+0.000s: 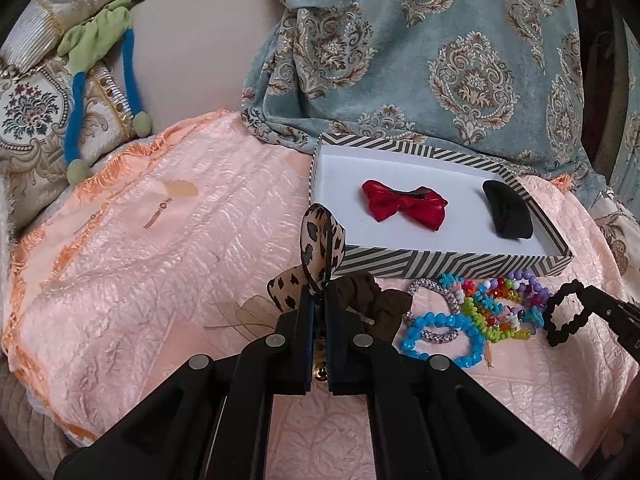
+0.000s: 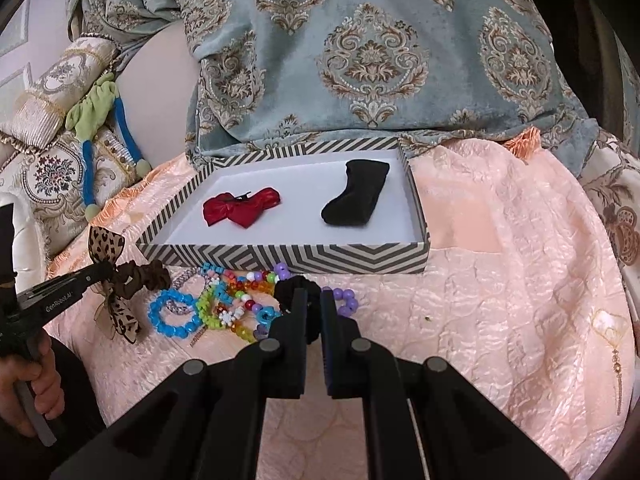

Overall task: Organize jewelry
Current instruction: 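Lift the leopard bow and black scrunchie with both grippers toward the box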

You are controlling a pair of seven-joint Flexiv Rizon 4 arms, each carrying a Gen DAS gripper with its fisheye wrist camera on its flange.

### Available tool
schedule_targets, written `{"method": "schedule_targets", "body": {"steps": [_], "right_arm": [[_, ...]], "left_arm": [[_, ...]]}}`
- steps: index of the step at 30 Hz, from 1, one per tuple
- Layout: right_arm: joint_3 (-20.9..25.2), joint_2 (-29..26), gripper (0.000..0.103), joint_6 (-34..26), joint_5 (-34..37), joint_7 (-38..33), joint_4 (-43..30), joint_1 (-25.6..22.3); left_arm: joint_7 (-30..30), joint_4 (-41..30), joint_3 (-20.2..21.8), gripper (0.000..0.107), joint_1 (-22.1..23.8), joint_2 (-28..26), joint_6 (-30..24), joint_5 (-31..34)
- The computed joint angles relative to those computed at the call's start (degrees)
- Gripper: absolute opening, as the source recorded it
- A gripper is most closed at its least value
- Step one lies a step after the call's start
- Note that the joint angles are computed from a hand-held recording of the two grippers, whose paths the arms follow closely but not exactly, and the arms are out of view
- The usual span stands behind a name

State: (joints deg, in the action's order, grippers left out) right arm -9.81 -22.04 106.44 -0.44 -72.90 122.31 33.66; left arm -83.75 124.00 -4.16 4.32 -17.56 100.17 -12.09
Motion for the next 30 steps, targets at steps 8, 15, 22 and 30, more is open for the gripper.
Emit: {"method": "schedule_targets", "body": {"steps": [8,15,22,30], "right_arm": [[3.08,-0.46,0.006,0.63,-1.64,-1.37,-0.1,-1.78],[1.42,-0.29,0.006,-0.01,-0.9,-1.09,-0.09,-0.3],[-2.55,-0.07,0.006,-0.14,0.47,-1.91,0.29,3.43],[-5.66,-0.02,0.006,-0.92,0.51,-2.29,0.75,6.48]], "left_arm": [[-0.38,-0.43,1.67,0.0,-1.63,-0.22,-0.68,-0.23],[-0.38,-0.6,2.95,0.0,-2.82,-0.21,-1.18,-0.16],[-0.36,-0.78,3.84,0.0,-3.59,-0.54,-1.27,-0.09],[0.03,-0.66,3.54,0.0,-3.24,-0.56,-1.42,0.02]]}}
